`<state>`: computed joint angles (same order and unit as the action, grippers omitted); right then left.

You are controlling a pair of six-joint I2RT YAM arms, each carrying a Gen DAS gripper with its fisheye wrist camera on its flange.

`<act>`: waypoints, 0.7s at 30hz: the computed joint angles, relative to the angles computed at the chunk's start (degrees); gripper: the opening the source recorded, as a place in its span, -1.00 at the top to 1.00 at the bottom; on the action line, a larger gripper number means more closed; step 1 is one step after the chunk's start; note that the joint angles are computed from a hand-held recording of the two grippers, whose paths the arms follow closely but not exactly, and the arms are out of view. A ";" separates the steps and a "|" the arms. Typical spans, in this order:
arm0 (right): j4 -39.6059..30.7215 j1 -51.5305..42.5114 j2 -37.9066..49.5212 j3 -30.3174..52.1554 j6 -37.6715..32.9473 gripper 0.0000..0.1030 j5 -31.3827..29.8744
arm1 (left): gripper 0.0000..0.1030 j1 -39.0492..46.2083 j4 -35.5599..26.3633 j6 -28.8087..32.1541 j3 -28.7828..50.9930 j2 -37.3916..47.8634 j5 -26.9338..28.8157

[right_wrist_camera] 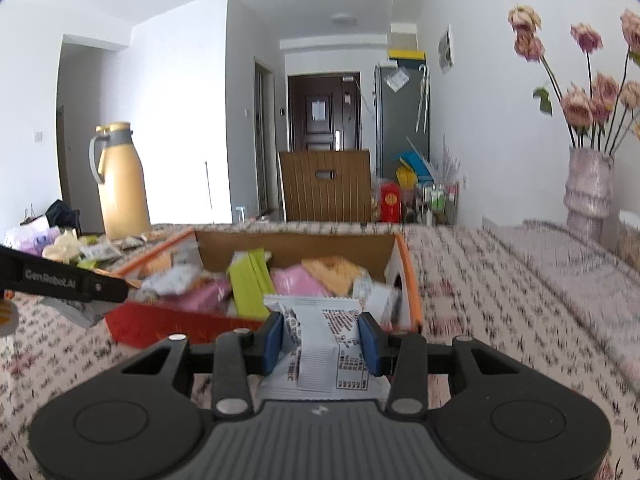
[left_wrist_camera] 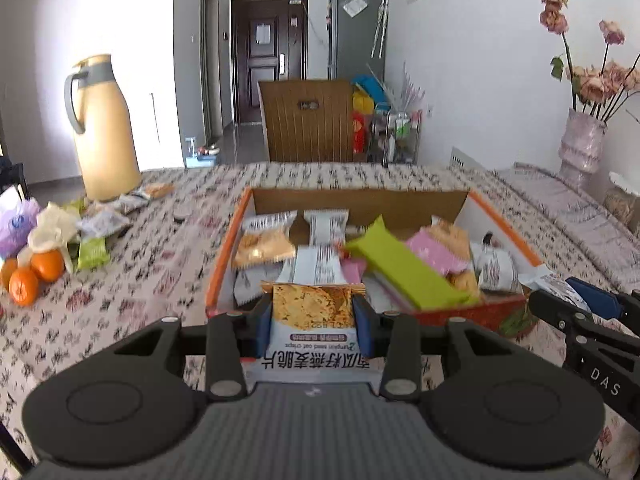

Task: Organize snacks
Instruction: 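Carry both packets over the box and open both tools to drop them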

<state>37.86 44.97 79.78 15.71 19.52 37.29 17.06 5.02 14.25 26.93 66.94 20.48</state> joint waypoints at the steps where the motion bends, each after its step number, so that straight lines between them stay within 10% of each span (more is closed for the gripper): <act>1: -0.21 -0.49 -0.04 0.84 -0.74 0.23 -0.23 | 0.21 -0.18 0.32 -0.29 0.45 0.23 -0.03; 21: -0.27 -12.21 16.72 21.34 -8.81 0.23 -10.20 | 0.21 -4.25 8.89 -7.49 13.79 19.13 -4.89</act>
<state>37.59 32.76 96.50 37.05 10.72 27.10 12.81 13.91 6.76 40.72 86.07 15.59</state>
